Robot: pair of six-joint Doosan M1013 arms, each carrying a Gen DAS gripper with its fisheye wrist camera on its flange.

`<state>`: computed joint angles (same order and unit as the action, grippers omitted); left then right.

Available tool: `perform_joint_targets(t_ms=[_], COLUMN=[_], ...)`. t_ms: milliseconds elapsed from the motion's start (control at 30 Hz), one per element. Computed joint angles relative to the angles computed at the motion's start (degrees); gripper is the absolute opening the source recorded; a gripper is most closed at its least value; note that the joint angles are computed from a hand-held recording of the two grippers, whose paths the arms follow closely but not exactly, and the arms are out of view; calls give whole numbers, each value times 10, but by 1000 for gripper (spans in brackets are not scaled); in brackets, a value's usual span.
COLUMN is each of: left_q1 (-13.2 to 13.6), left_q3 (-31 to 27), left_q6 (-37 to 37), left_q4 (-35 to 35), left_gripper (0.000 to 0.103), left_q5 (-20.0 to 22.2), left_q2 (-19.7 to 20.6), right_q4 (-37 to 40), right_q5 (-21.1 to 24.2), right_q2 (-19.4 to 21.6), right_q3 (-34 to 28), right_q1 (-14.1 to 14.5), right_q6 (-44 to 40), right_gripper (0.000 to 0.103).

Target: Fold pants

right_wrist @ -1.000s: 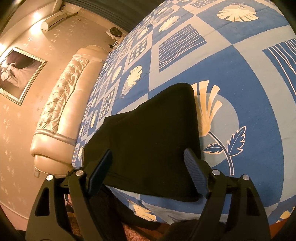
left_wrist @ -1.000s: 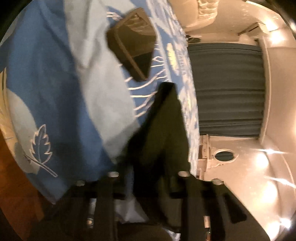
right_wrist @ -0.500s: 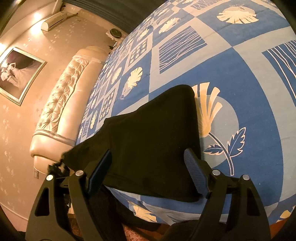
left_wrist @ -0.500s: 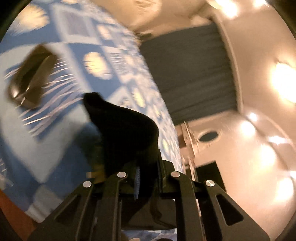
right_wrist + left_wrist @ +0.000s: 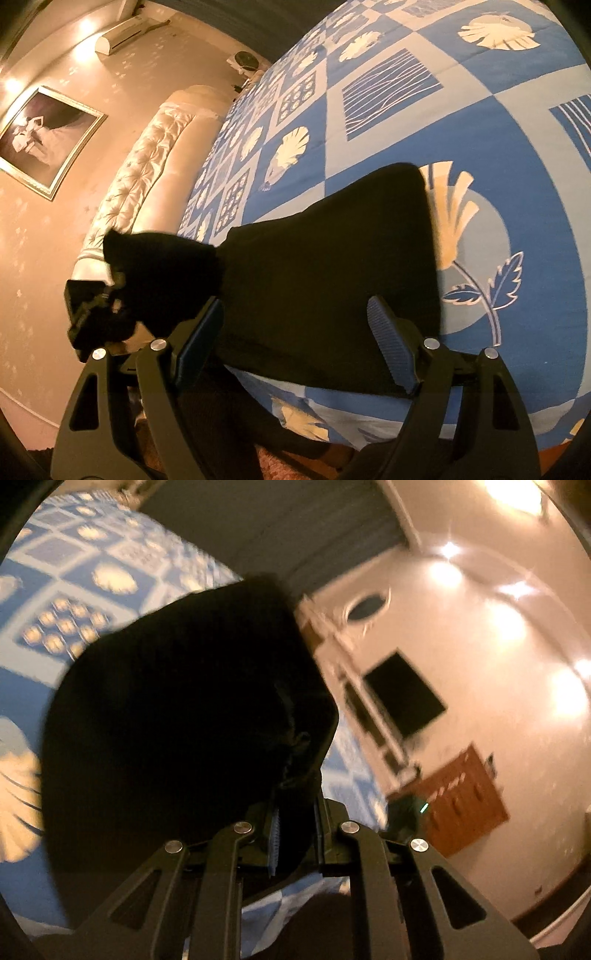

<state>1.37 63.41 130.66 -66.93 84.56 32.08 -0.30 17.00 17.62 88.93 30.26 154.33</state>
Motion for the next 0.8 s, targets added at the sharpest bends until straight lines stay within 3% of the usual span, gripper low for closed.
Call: perform_joint_targets(t_ms=[267,333,433,533,600,633,700,800], left_q1=[-48,-52,-56,-49,-35,-24,-11,10], left_q3=[50,57,74,84,94,93,84,62], left_q6=[29,50,88,138,163,170,158,81], left_q4=[125,137,142,117,79,49,25,36], left_gripper=[15,17,29,35,63,67,68,68], left_q5=[-46,-62,-76,-61,-59,-58,-70,-135], left_q2=[-12,-17,-37,-55,-68,-70,-69,-56], right_q4=[121,149,170,214,267,286,358,375], right_q5=[6,5,-10,-41,-54,-51,-34,-8], right_q2=[11,14,15,14,18,21,34,56], right_q3=[-9,-11,-11,-8,-14,-19,-35,-62], right_q1=[-4,-6,-7,-9,-12,-13,-19,-25], right_q6=[-119,-144,-154,-181,-231,-250,-325,-338], right_gripper=[80,80,80,86,87,88,88,88])
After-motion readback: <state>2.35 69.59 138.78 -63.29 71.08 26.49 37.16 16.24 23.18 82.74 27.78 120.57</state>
